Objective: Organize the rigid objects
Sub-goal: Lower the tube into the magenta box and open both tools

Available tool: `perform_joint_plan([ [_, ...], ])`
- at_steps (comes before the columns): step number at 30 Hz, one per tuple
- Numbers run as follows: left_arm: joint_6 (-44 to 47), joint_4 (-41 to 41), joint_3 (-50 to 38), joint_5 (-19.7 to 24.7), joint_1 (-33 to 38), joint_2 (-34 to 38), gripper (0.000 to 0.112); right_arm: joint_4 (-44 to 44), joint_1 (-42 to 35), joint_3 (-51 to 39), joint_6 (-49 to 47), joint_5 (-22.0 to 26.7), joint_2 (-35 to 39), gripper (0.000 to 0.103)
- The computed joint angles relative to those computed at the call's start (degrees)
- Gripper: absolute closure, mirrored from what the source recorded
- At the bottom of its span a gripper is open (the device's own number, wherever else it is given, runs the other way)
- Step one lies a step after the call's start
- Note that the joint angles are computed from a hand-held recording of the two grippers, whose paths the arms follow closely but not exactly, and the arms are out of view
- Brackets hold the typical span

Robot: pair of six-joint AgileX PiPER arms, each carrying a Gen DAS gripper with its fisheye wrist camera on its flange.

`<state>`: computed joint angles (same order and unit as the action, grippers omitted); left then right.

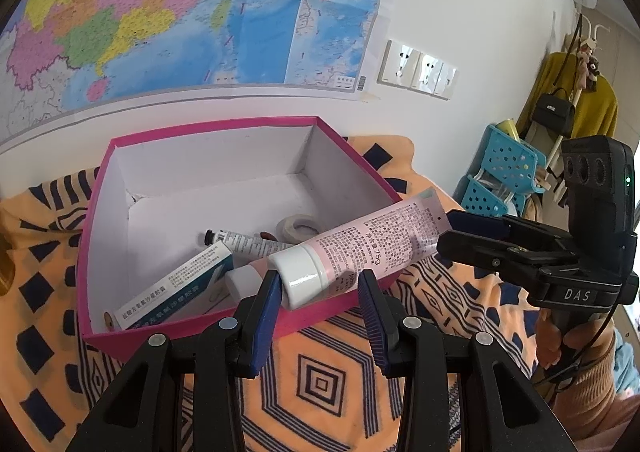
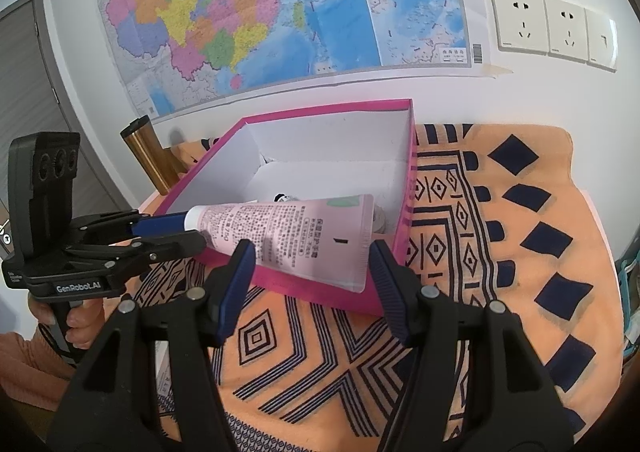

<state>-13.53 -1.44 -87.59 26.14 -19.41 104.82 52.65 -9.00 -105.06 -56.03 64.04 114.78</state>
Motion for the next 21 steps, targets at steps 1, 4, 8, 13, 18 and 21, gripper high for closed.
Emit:
perform_joint_plan([
  [1, 0.0, 0.0, -0.2, 0.1, 0.1, 0.2, 0.073, -0.1, 0.1, -0.6, 0.2, 0.1, 0.3, 0.042],
  [4, 0.0, -0.1, -0.2, 0.0, 0.3, 0.4, 0.073, -0.3, 0.4, -1.0, 0.5, 0.0, 0.4, 0.042],
  [8, 0.2, -0.3, -0.8, 0.2, 0.6, 0.9, 0.073, -0.6, 0.5, -1.6, 0.9, 0.1, 0.6, 0.042],
  [13, 0.7, -0.8, -2.2, 0.9, 1.0, 1.9, 0.073, -1.4, 1.0, -3.7, 2.1, 0.4, 1.9, 0.042],
  [18, 0.7, -0.8, -3.6, 1.7, 1.3, 2.9, 0.073, -1.9, 1.4, -4.8, 2.8, 0.3, 2.7, 0.042],
  [21, 0.6, -0.8, -4.0, 2.1, 1.4, 3.2, 0.073, -2.1, 1.5, -5.7, 3.4, 0.5, 3.4, 0.042],
])
